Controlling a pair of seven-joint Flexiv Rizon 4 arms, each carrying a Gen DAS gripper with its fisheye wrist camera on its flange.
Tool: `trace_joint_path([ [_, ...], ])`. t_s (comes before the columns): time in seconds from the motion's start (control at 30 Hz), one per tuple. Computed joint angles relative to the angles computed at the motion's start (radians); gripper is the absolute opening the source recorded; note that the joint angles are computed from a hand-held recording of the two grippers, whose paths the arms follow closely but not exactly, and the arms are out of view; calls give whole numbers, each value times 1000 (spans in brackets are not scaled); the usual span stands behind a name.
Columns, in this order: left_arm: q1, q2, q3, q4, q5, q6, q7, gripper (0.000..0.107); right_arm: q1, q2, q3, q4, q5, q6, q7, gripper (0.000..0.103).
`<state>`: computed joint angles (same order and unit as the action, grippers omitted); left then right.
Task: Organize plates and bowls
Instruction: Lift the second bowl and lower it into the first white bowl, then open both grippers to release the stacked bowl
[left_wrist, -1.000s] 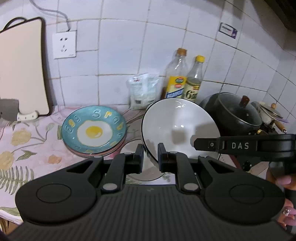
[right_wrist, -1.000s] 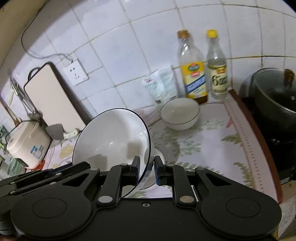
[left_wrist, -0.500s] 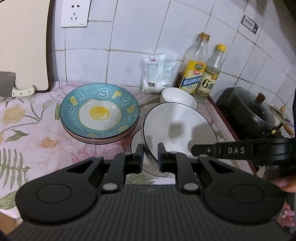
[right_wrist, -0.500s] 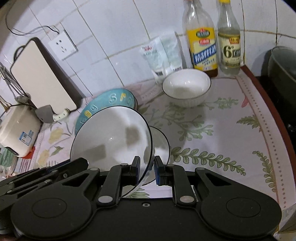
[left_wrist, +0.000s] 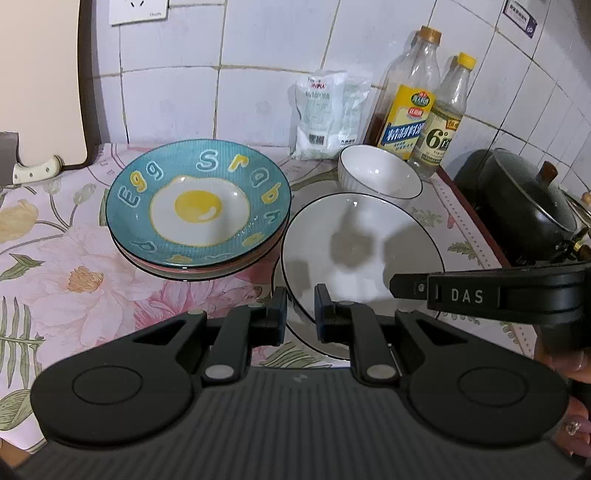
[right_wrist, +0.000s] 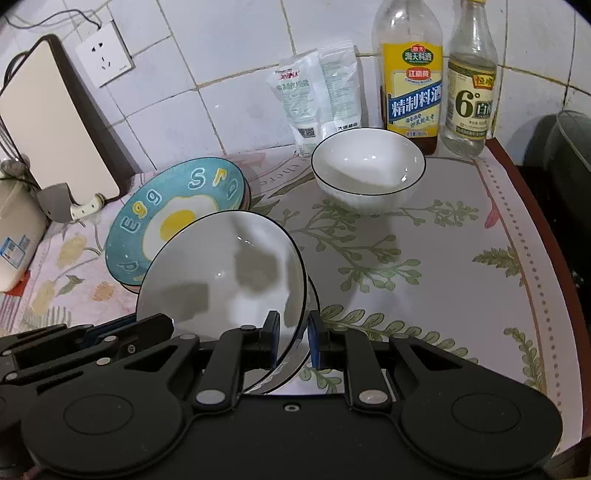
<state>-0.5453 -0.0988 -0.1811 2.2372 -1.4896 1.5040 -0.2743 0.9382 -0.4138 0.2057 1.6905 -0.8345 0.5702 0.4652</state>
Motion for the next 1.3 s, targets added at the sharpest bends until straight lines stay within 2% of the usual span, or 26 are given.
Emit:
trace_joint_path([
  [0.13, -1, -14, -2, -5, -12, 5, 18, 14, -3, -1, -4, 12, -16, 9, -4, 20],
  [0.27, 10, -20, -1, 2, 34, -6, -26, 14, -6, -2, -4, 15, -24, 18, -9, 21],
  [0.33, 10, -22, -5, 2, 21, 2, -18, 14, -3, -6, -4, 12, -28, 15, -21, 22],
  [0.43, 8, -22, -6, 3, 17, 10, -22, 15, 2, -9, -4, 4, -35, 7, -45, 26],
  [0.5, 5, -17, -7, 4, -1, 15, -7, 16, 17, -16, -4, -17, -34, -40, -78, 27],
  [0.53, -8, -12, -12, -1, -61, 30, 43, 17, 29, -19, -5, -28, -39, -75, -95, 27],
  [0.57, -17, -7, -8, 0, -67, 44, 51, 17, 41, -18, -8, -33, -57, -104, -105, 27],
  [0.6, -26, 1, -5, -1, -91, 51, 72, 18, 45, -12, -8, -26, -72, -108, -107, 27],
  [0.7, -13, 38, 16, 25, -23, -5, 19, 19, 46, 12, 0, -9, -95, -102, -87, 27],
  [0.83, -27, 92, 17, 51, -49, 10, 61, 22, 56, 44, 14, 7, -128, -128, -61, 27],
  [0.97, -27, 158, 31, 89, 17, -17, 28, 24, 70, 73, 33, 16, -157, -171, -39, 27],
  [1.13, -50, 225, 39, 116, 52, -9, 37, 29, 80, 121, 61, 51, -212, -207, -5, 30],
  [1.3, -83, 242, 33, 95, -1, -12, 122, 34, 74, 165, 84, 101, -291, -219, 38, 33],
])
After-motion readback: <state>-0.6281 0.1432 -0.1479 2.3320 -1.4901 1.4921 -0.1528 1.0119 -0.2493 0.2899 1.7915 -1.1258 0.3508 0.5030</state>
